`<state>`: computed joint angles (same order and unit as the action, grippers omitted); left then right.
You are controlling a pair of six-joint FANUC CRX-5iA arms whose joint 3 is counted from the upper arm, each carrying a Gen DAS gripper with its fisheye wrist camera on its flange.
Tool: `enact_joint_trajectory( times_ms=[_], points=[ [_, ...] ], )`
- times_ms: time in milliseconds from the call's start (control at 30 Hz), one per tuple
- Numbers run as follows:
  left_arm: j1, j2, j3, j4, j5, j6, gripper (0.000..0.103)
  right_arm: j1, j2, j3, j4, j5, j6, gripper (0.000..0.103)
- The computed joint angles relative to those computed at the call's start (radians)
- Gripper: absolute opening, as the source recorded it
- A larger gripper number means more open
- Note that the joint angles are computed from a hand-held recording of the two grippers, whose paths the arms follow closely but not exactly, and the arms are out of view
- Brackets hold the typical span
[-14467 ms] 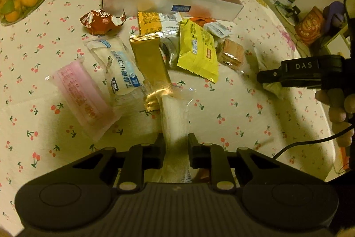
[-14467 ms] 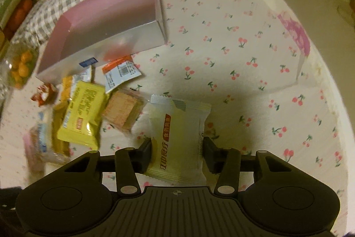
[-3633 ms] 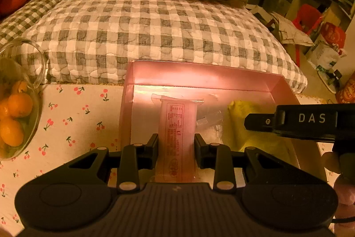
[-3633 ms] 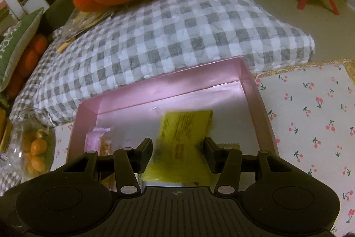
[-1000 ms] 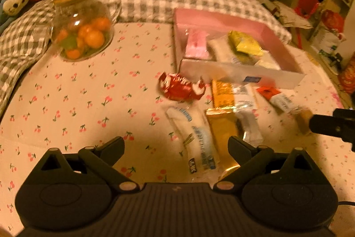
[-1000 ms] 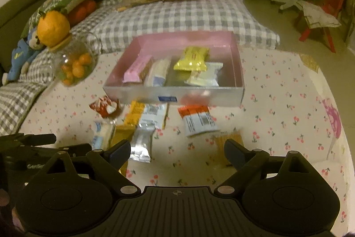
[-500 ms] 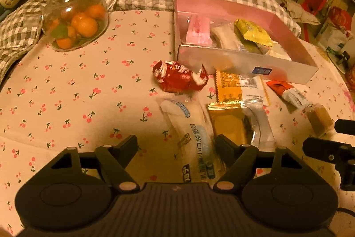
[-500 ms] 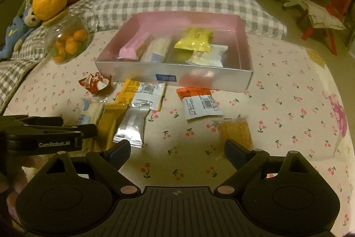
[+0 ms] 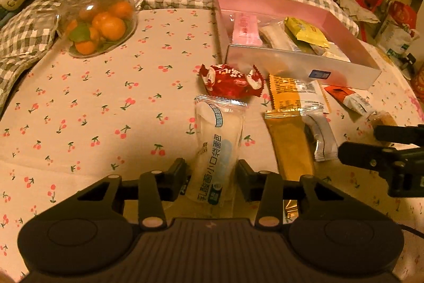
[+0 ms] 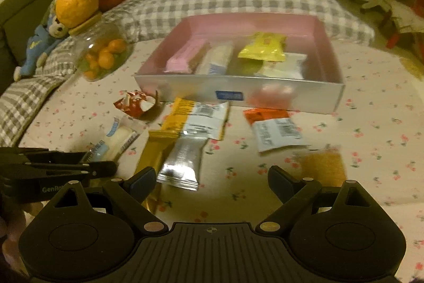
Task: Organize snacks
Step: 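Grasp the white milk packet with the left gripper while the right grasps the silver-wrapped candy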
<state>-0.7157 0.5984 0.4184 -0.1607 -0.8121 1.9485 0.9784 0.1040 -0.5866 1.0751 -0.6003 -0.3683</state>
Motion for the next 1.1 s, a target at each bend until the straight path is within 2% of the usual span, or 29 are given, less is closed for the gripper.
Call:
enact_joint_trajectory(
  times_ms=[167, 300, 467, 567, 633, 733, 900, 1100],
  points=[
    [0.0, -0.003, -0.004, -0.011, 0.002, -0.01, 0.04, -0.024, 0.033, 0.003, 0.075, 0.023, -0.054, 0.09],
    [-0.004, -0.004, -0.002, -0.021, 0.0, -0.016, 0.041, -0.033, 0.051, 0.008, 0.107, 0.025, -0.069, 0.074],
    [-0.006, -0.004, -0.001, -0.03, -0.001, -0.017, 0.041, -0.035, 0.064, 0.014, 0.135, 0.031, -0.06, 0.067],
    [-0.006, -0.003, 0.0, -0.03, -0.001, -0.017, 0.041, -0.032, 0.071, 0.023, 0.138, 0.033, -0.032, 0.057],
    [-0.006, -0.003, 0.0, -0.031, -0.001, -0.018, 0.041, -0.025, 0.078, 0.036, 0.108, 0.026, 0.006, 0.043],
    [-0.007, -0.003, 0.0, -0.034, 0.001, -0.021, 0.042, -0.016, 0.082, 0.045, 0.079, 0.004, 0.044, 0.034],
    [-0.003, -0.006, -0.006, -0.025, 0.003, -0.026, 0.042, -0.012, 0.069, 0.044, 0.03, -0.031, 0.057, 0.034],
    [-0.004, -0.006, -0.005, -0.029, 0.003, -0.025, 0.043, -0.009, 0.082, 0.043, 0.068, -0.047, 0.059, 0.039]
  ],
)
